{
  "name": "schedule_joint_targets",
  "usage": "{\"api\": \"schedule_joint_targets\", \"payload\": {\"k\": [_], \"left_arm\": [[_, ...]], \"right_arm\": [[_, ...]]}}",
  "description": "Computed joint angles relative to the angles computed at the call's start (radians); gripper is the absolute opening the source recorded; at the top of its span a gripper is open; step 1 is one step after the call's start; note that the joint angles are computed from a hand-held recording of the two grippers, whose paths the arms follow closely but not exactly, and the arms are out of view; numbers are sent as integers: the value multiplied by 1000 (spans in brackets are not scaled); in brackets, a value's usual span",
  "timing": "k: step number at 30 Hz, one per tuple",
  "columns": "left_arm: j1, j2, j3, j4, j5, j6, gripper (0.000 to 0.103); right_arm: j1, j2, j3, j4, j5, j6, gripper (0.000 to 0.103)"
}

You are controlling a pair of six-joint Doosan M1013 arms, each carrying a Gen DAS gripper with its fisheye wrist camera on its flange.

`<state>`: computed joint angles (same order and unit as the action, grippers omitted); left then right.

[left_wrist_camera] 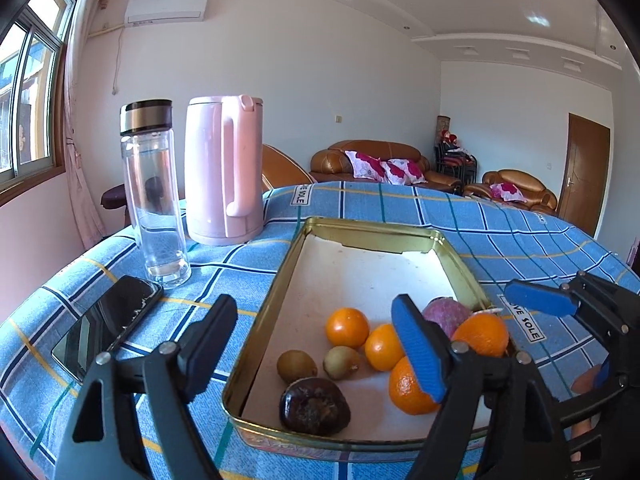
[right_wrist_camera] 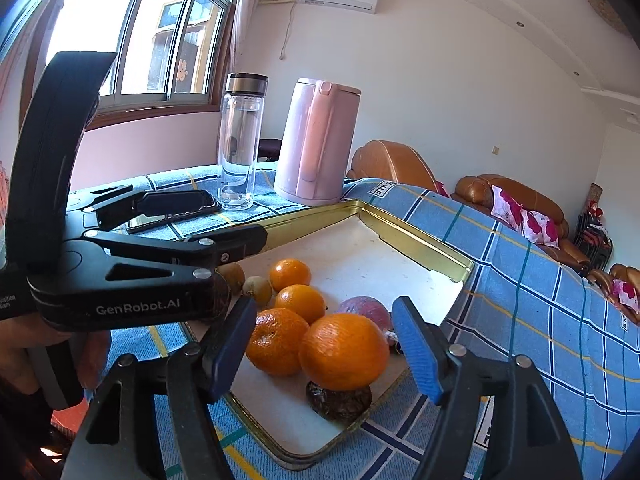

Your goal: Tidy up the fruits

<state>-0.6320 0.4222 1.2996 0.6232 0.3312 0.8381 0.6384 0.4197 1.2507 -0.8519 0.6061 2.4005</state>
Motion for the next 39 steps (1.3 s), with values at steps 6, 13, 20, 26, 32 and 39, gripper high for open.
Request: {"api": "schedule_joint_targets", "payload": {"k": [6, 13, 20, 26, 32, 39], "left_arm": [[-4, -12, 15, 79, -13, -90, 92], [-16, -23, 26, 169, -28, -172, 100], [-29, -26, 26, 203, -28, -178, 101], [-37, -29, 27, 243, -24, -204, 102], [-43, -32, 30, 255, -28, -195, 102], [-51, -34, 33, 273, -29, -190, 102]], "right_arm": [[11, -28, 34, -98, 36, 100, 72], [20, -59, 73, -236, 99, 259, 79], [18, -77, 99, -305, 123, 373, 84], [18, -89, 114, -337, 137, 418, 86], [21, -99, 126, -363, 142, 448, 87], [24, -108, 140, -390, 146, 482, 87]]}}
